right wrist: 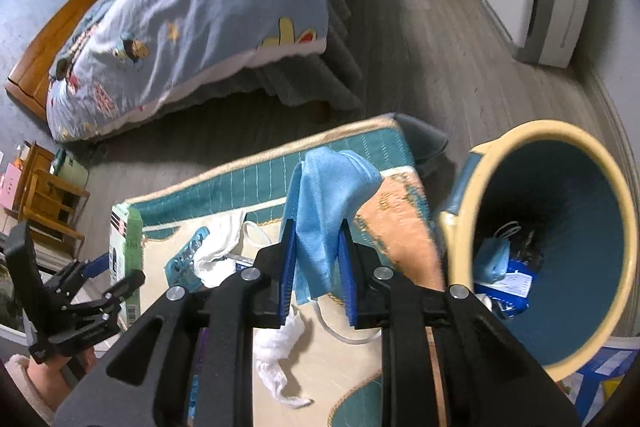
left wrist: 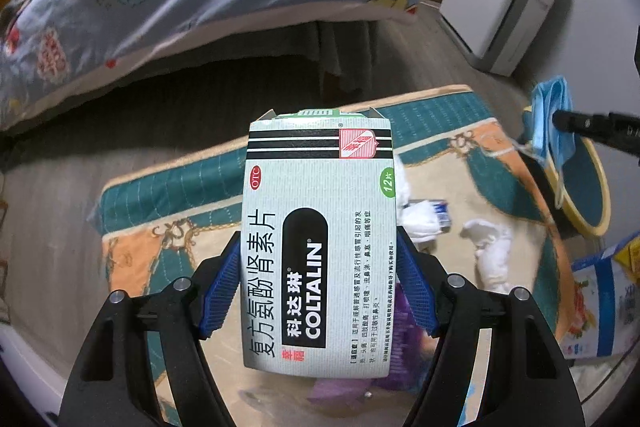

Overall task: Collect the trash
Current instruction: 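Carry box and mask over the bin and open both tools to drop them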

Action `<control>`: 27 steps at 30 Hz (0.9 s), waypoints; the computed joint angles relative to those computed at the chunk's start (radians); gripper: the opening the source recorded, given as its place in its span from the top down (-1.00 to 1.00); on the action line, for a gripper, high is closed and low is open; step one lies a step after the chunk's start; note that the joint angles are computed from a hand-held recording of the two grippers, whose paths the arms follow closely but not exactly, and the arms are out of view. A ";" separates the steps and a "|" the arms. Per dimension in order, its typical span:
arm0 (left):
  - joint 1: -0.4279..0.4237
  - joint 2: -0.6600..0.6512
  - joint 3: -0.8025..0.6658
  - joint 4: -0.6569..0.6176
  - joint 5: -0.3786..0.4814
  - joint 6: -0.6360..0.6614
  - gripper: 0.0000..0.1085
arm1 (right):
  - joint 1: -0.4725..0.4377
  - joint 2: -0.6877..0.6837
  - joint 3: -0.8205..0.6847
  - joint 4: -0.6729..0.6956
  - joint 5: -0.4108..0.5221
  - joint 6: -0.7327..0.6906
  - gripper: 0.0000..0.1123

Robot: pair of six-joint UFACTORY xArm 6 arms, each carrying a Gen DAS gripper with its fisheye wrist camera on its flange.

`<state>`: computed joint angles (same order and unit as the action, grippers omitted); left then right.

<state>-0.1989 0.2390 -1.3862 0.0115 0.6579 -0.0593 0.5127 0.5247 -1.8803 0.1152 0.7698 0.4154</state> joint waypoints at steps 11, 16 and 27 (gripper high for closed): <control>-0.054 -0.004 0.014 0.033 -0.060 0.001 -0.34 | -0.044 -0.159 0.214 -0.049 -0.093 0.019 0.65; -0.120 0.019 -0.046 0.045 -0.051 -0.008 -0.34 | -0.080 -0.226 0.314 -0.055 -0.136 0.037 0.65; -0.144 -0.031 -0.002 -0.117 -0.068 0.134 -0.34 | -0.176 -0.304 0.462 -0.122 -0.168 0.157 0.65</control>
